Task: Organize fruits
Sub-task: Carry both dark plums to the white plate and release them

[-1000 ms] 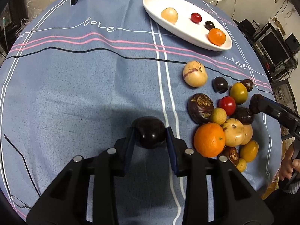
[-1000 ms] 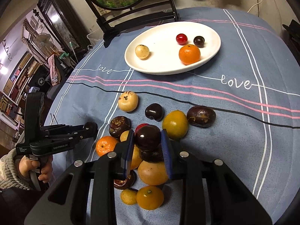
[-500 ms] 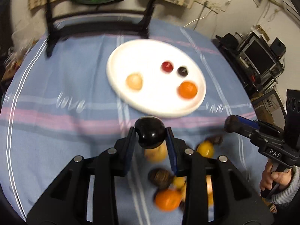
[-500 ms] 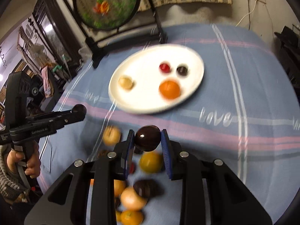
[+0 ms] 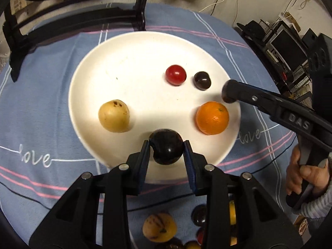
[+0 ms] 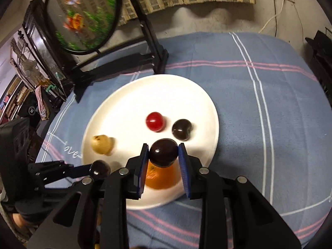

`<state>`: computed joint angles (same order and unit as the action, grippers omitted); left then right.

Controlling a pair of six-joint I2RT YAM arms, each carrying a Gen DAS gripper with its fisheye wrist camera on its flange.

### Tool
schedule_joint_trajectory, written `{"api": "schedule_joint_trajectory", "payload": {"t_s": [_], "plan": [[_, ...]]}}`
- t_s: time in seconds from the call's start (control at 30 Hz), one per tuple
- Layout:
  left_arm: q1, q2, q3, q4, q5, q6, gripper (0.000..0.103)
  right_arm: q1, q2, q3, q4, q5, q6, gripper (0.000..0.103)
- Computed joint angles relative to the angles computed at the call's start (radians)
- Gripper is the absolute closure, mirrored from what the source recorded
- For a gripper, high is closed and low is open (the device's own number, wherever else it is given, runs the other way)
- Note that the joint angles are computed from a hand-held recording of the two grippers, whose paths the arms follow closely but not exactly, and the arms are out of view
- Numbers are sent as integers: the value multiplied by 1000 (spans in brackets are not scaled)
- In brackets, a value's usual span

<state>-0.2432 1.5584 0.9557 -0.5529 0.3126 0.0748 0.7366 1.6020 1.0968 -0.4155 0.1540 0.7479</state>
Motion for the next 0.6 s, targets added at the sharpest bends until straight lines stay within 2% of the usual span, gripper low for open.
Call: {"api": "schedule_joint_trajectory", "payload": {"t_s": [0.03, 0.13, 0.2, 0.23, 0.27, 0.33, 0.43, 0.47, 0.5, 0.53, 0.57, 0.6], "plan": [[-6, 15, 6, 6, -4, -8, 69, -15, 10, -6, 11, -16, 12, 73], [-8, 7, 4, 21, -14, -36, 53, -51, 26, -5, -3, -46, 61, 71], [-1, -18, 3, 13, -4, -37, 52, -58, 1, -28, 15, -62, 85, 69], [6, -42, 0, 4, -5, -36, 51, -54, -21, -34, 11, -56, 91, 52], [12, -64, -4, -5, -5, -33, 49, -48, -31, -32, 2, -43, 96, 30], [35, -120, -14, -34, -6, -24, 46, -13, -103, -46, -12, 35, 106, 29], [97, -228, -49, -93, 2, 1, 44, 32, -215, -72, -33, 92, 138, 29], [125, -266, -68, -118, 7, 14, 40, 60, -264, -86, -57, 115, 171, 27], [153, -298, -85, -139, 9, 25, 37, 97, -306, -101, -86, 138, 214, 25], [191, -342, -116, -166, 8, 35, 31, 127, -330, -111, -108, 156, 246, 16], [226, -373, -143, -185, 14, 48, 31, 197, -357, -126, -163, 199, 314, 7], [264, -399, -170, -209, 24, 69, 31, 245, -360, -128, -203, 226, 358, 6]]}}
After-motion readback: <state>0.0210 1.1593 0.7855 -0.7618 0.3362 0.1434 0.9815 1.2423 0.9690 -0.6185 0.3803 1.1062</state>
